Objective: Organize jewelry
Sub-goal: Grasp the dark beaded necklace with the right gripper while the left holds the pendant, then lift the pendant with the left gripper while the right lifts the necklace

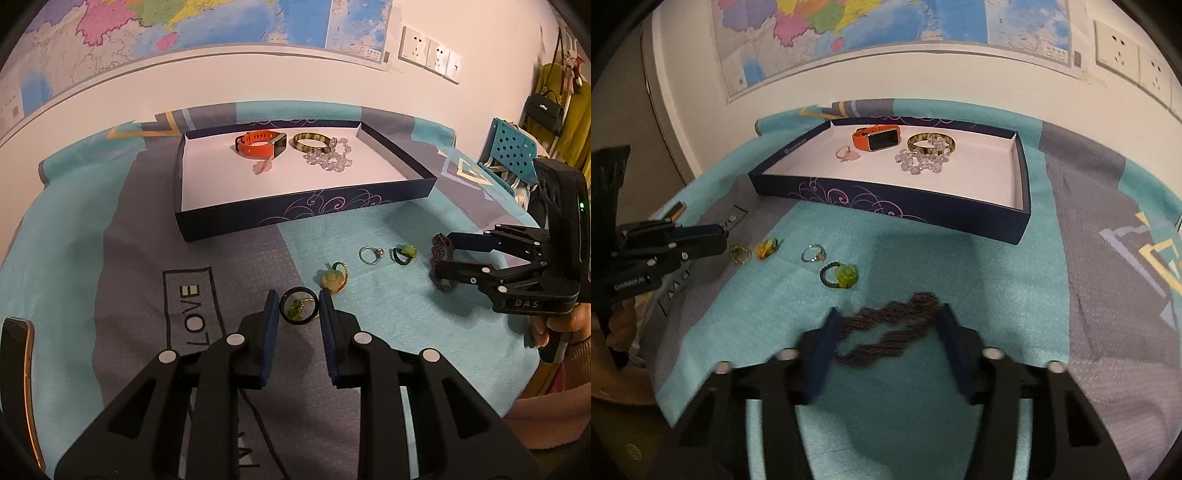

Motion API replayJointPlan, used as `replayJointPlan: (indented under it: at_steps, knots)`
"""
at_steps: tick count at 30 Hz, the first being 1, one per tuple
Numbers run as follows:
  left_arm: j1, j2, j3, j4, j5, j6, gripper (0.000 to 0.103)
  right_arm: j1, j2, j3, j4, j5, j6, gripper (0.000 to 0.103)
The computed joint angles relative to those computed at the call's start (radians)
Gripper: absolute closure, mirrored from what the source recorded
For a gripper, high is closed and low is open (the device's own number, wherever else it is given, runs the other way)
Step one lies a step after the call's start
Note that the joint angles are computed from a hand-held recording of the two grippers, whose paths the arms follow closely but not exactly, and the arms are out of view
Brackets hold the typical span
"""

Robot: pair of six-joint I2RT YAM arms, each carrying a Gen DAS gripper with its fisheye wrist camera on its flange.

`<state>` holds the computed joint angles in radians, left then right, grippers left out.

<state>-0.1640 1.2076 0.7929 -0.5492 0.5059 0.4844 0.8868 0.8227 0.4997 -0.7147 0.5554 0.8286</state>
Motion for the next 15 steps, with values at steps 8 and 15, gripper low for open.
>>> replayJointPlan:
  at_steps: [8,15]
  knots:
    - [0.009,0.004,-0.002,0.001,0.007,-0.002,0.081,-0.027,-0.023,-0.01,0.019,-0.037,-0.013,0.096]
    - [0.018,0.011,0.0,0.005,0.012,-0.004,0.081,-0.043,-0.103,-0.028,0.033,-0.068,-0.006,0.097]
